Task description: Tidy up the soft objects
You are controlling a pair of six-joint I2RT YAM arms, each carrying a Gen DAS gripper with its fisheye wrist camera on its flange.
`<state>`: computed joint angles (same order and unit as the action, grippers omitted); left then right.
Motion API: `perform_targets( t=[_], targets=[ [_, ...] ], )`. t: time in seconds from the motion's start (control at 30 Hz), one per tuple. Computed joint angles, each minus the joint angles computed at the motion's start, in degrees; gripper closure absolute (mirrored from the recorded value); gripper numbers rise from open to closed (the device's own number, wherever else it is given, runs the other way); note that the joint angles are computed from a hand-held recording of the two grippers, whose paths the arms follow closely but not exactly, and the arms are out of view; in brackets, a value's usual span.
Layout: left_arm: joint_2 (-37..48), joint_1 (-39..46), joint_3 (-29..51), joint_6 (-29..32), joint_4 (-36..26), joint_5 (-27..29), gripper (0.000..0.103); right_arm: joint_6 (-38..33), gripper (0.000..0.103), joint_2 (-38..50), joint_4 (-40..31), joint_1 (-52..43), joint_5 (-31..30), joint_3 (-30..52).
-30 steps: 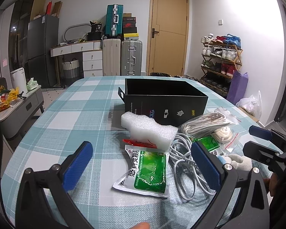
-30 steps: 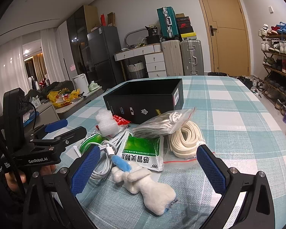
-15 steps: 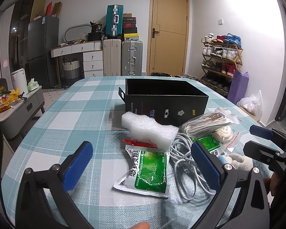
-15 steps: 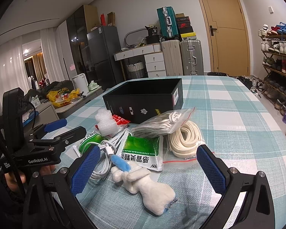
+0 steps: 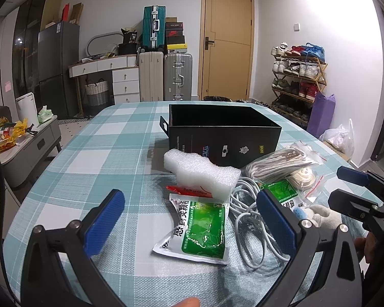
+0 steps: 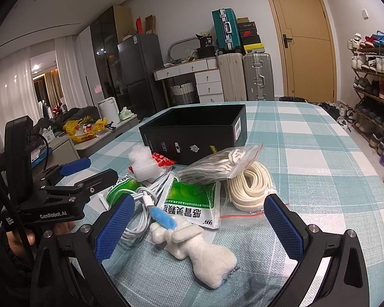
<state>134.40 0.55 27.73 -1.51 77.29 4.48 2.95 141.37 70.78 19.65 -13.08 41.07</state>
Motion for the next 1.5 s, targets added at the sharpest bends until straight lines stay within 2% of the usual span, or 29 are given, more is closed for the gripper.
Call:
perform_targets(
  t=[0.37, 0.6, 0.73, 1.03, 1.1, 1.27, 1.5],
  targets=[
    [0.3, -0.1, 0.3, 0.1, 0.0, 0.0, 0.0, 0.0, 0.001, -0.5, -0.5, 0.8, 1.9, -0.2],
    [0.4, 0.3, 0.7, -0.8, -0.5, 0.8, 0.0, -1.4, 0.001, -3.6, -8.8, 2.5, 4.8, 0.0],
    [0.5, 0.2, 0.6, -0.8, -0.1, 0.8, 0.0, -2.8, 0.001, -3.2, -11.5, 4.9, 10.8, 0.7],
    [0.5, 0.1, 0.6, -0.8, -0.2, 0.8, 0.0, -0.4, 0.001, -0.6, -15.2, 3.9, 8.5, 3.4],
    [0.4, 0.2, 0.6, -0.9, -0.2, 0.7, 0.0, -0.2, 0.01, -0.3, -15.7, 3.9, 8.5, 3.9],
    [0.4, 0.0, 0.4, -0.6, -0.3, 1.0, 0.0, -1.0, 0.019, 0.3, -15.7, 4.5, 8.4, 4.5],
    [-0.6, -0.9, 0.6, 0.1, -2.8, -0.2, 0.0, -3.1, 0.038, 1.2, -15.7, 5.7, 8.2, 5.3]
  ],
)
